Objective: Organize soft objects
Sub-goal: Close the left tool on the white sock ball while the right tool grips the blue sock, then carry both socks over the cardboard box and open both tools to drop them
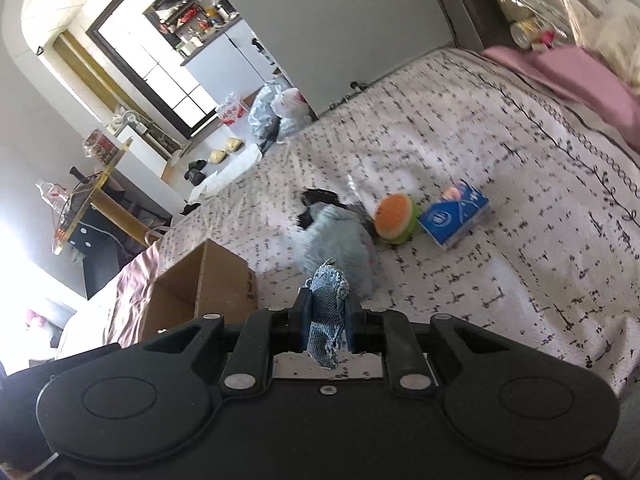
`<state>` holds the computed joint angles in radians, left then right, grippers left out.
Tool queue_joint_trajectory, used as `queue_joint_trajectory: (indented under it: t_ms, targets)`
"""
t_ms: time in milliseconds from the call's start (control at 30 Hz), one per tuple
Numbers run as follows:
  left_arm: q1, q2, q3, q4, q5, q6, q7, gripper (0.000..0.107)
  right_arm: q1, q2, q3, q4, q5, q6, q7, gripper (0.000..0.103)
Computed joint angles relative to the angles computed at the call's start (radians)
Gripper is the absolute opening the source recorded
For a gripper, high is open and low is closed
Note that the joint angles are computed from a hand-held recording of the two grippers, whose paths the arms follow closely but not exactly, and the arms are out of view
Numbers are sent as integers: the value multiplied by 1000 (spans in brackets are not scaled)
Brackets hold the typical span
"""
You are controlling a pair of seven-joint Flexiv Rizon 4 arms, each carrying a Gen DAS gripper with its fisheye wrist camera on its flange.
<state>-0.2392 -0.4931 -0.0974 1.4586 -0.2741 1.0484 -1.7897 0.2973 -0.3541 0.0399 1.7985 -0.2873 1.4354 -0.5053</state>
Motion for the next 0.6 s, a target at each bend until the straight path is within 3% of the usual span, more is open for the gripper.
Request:
queue_joint_trajectory:
  t_ms: [267, 600]
  targets:
    - [40, 40, -6, 36, -32, 33, 47, 43, 47, -3, -32, -30, -64, 0, 48, 17]
    - [90, 31, 23, 24, -39, 21, 63, 43, 53, -69, 26, -155, -58, -30, -48, 17]
